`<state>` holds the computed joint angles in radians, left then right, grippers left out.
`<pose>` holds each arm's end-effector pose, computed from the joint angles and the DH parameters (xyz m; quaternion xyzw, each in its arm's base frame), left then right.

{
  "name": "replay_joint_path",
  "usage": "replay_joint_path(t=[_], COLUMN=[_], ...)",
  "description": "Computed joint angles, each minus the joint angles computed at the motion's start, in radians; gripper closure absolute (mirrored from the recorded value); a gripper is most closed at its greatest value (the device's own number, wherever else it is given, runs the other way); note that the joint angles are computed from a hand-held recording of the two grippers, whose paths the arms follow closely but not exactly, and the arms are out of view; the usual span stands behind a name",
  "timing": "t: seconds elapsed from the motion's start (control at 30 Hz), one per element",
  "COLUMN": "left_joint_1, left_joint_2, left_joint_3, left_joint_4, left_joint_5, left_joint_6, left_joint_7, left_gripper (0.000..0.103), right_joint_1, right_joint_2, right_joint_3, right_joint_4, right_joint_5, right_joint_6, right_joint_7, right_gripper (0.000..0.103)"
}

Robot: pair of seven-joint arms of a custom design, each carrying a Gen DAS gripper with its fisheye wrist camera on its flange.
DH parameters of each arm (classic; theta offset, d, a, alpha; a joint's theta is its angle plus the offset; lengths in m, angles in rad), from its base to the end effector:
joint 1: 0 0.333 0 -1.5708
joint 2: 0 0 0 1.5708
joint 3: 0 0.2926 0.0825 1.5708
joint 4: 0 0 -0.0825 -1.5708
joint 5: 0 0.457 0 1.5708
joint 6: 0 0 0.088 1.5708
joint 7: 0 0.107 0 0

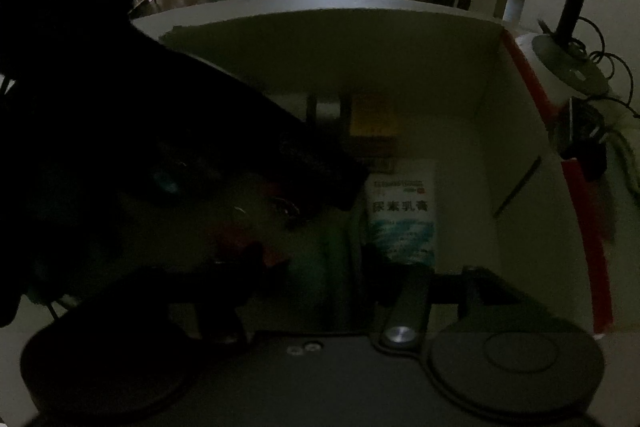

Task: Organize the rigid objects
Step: 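Lower the doll figure and teal object into the box and open both tools, then lift both tools out of the box and move toward the sunglasses and marker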

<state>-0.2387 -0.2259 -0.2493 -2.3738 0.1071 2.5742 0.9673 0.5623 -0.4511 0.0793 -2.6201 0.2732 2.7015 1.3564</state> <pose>0.5006 -0.2675 0.3913 -0.7011 0.6793 -0.1852 0.1123 0.4073 0.2905 0.3942 -0.8604 0.4312 -0.0823 0.2587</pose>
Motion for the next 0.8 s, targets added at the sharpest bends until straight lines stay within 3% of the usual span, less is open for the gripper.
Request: replay_joint_path(t=[0.53,0.8], left_joint_1=[0.002,-0.009], left_joint_2=[-0.223,-0.383], left_joint_3=[-0.032,-0.040], left_joint_4=[-0.135,-0.237], left_joint_5=[0.036,0.029], left_joint_6=[0.047,0.051], left_joint_7=[-0.089,-0.127], left_gripper=[0.027,0.027], right_joint_1=[0.018,0.035], right_joint_2=[-0.184,-0.268], right_joint_3=[0.000,0.003], right_joint_4=[-0.099,-0.146], right_joint_5=[-0.028,-0.041], right_joint_6=[0.016,0.044], right_joint_7=[0.060,0.116], right_gripper=[0.025,0.021])
